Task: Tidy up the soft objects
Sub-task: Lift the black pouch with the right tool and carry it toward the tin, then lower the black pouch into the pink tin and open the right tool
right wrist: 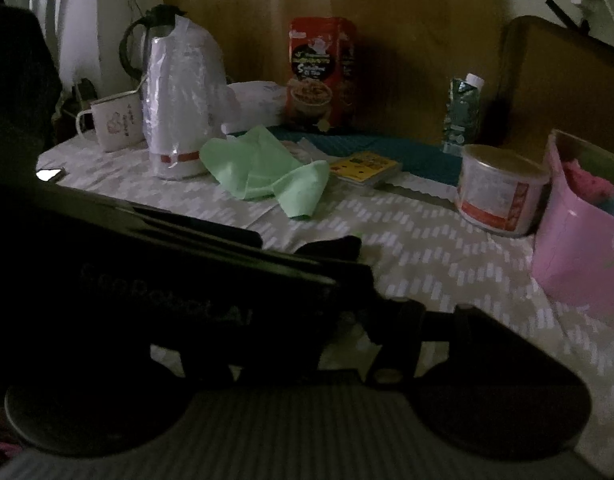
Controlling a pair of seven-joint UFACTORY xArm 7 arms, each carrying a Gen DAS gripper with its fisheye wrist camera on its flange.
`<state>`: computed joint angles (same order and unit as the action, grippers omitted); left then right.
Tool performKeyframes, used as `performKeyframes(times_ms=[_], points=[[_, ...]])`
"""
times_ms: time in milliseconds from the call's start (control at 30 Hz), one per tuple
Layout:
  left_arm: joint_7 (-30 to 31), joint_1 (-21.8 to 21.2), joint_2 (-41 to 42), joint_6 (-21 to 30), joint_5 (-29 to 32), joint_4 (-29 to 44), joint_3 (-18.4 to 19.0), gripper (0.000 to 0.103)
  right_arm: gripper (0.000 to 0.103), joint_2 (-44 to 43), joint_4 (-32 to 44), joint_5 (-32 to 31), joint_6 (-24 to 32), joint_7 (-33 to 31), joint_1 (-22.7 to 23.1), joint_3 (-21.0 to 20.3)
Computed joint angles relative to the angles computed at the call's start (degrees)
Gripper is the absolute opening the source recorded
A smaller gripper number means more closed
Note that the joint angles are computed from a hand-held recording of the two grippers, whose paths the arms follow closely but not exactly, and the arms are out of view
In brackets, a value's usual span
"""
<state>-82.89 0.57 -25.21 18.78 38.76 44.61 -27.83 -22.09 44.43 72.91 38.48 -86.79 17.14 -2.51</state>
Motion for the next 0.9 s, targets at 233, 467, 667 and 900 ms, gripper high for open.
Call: performKeyframes(times_ms=[233,467,667,900], points=[[0.81,0.02,-0.99,-2.51,-1.76,-1.50,0.59,0.083,0.066,-0.27,-0.45,-0.16,-5.14,2.28,0.61,1.11],[3.33,-0.56,-1.29,-8.83,-6.47,-3.84,0.76,0.057,0.054,-3.57,-3.15,-0.53,-5.28,1.93,1.91,0.30],[2.37,2.88,1.61,-7.55,-6.26,-0.04,-5.07,0.057,0.055,-5.73,-5.50,0.43,-4.81,1.12,1.76,-1.68],[-0.95,4.82,12.60,-8.14,4.17,11.71,-8.47,0.057,0.054,-7.77,-7.94,6.72,-8.60,-6.71,0.47,-4.36]])
